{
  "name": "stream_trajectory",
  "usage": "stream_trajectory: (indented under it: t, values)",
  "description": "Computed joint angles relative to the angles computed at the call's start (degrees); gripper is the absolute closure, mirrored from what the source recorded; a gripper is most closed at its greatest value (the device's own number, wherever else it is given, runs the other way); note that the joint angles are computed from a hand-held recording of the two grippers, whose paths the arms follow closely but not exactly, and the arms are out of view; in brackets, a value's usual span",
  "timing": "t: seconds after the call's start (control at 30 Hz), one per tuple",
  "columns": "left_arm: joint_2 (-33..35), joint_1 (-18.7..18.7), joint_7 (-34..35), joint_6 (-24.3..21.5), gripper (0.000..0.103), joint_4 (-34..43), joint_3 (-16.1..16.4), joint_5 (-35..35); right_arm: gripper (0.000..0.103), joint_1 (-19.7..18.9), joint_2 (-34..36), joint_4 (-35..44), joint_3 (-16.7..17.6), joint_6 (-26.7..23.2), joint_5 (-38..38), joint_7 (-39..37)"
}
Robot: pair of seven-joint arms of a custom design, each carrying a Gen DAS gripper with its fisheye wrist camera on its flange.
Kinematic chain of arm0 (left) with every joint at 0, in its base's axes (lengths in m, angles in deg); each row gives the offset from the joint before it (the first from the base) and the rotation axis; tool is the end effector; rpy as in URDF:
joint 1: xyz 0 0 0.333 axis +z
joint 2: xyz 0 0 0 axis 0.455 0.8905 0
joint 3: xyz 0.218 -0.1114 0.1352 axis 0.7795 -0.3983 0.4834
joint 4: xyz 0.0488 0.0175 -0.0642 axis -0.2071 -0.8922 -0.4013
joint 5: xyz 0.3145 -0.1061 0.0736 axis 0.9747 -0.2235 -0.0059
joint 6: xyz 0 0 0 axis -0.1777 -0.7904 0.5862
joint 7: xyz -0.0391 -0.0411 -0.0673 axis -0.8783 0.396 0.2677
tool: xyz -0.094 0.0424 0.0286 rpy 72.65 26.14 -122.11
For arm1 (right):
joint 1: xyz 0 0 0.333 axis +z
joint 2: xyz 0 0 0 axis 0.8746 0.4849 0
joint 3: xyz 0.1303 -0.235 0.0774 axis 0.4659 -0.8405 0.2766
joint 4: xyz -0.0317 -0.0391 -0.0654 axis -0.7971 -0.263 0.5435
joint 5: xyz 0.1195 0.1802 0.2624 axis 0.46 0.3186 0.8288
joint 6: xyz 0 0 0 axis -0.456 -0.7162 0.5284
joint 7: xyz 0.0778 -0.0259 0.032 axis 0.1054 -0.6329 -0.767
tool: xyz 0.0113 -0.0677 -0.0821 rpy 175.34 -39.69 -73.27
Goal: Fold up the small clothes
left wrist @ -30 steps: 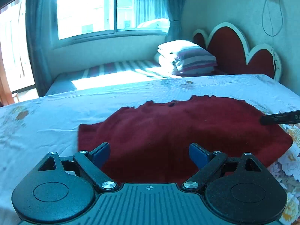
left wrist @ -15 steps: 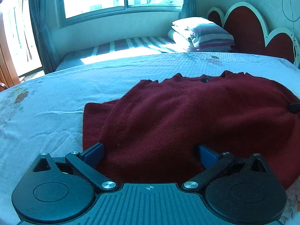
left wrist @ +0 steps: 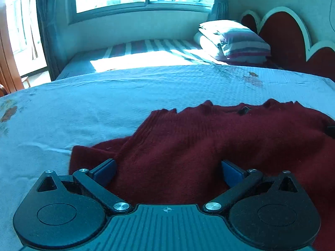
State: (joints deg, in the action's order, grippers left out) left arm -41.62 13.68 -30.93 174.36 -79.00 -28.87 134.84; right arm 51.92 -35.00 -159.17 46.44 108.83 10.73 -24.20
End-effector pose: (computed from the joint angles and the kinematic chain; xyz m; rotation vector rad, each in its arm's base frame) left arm 0.5540 -0.1829 0.3367 -1.9204 1.4368 -0.6131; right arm 0.6958 -0.0108 0.3655 -2.0459 1.1543 -0.3485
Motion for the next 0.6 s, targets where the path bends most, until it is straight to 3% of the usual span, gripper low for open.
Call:
stream_trajectory:
  t: [0.03,0.1,0.17,0.23,0.27,0.33,0.4,0.47,0.5,0.53,0.57,0.6]
  values:
    - [-0.28,0.29,0.76,-0.22,0.000,-0.41,-0.02,-0.59,0.103,-0.96,1.17,2.16,-0.17,-2.59,0.26,1.67]
    - [-1.14,0.56,3.52,-1.61,0.000,-0.64,-0.45,-3.37,0.103,-1.09,0.85,1.91,-0.53,-2.32,0.01,1.36]
    - [-1.84,-0.94,2.34,-4.85,0.000,0.34,-0.17,0.26,0.103,-0.47,-0.42,1.23,-1.00,-2.47,-1.21,1.40]
    - [-0.67,-0.30,3.07,-2.98,0.000,2.78,-0.63,0.83,0.075,-1.08,-1.93,-0.54,0.82,1.08,1.89,-1.58]
    - [0.53,-0.07,4.35,-2.10,0.000,4.58,-0.73,0.50,0.073,-1.23,-1.99,-0.37,1.63,1.94,3.18,-3.01]
    - [3.79,0.25,9.44,-1.94,0.000,8.42,-1.04,-3.22,0.076,0.93,0.35,3.57,0.54,0.85,1.03,-1.13]
    - [7.30,0.46,14.65,-3.93,0.000,11.05,-1.16,-8.84,0.083,4.21,5.12,10.62,-2.91,-2.79,-5.71,4.80]
    - [6.56,0.61,10.07,1.35,0.000,8.37,1.29,-9.33,0.075,4.03,8.37,13.29,-2.34,-1.68,-8.23,5.32]
    - [5.97,0.80,10.99,1.57,0.000,7.80,1.39,-11.85,0.068,3.85,8.83,13.76,-2.22,-1.39,-8.86,5.95]
    - [4.96,-0.27,10.87,-1.26,0.000,7.69,1.58,-11.49,0.068,3.71,9.53,15.46,-2.42,-3.14,-9.88,7.60]
    - [3.41,-2.89,7.85,-1.74,0.000,6.69,3.76,-7.12,0.068,3.30,9.13,15.37,-1.97,-3.49,-11.37,9.45]
    - [2.31,-3.51,5.81,-1.94,0.000,5.91,3.98,-4.54,0.068,2.78,7.26,13.27,-1.55,-2.58,-10.07,8.25]
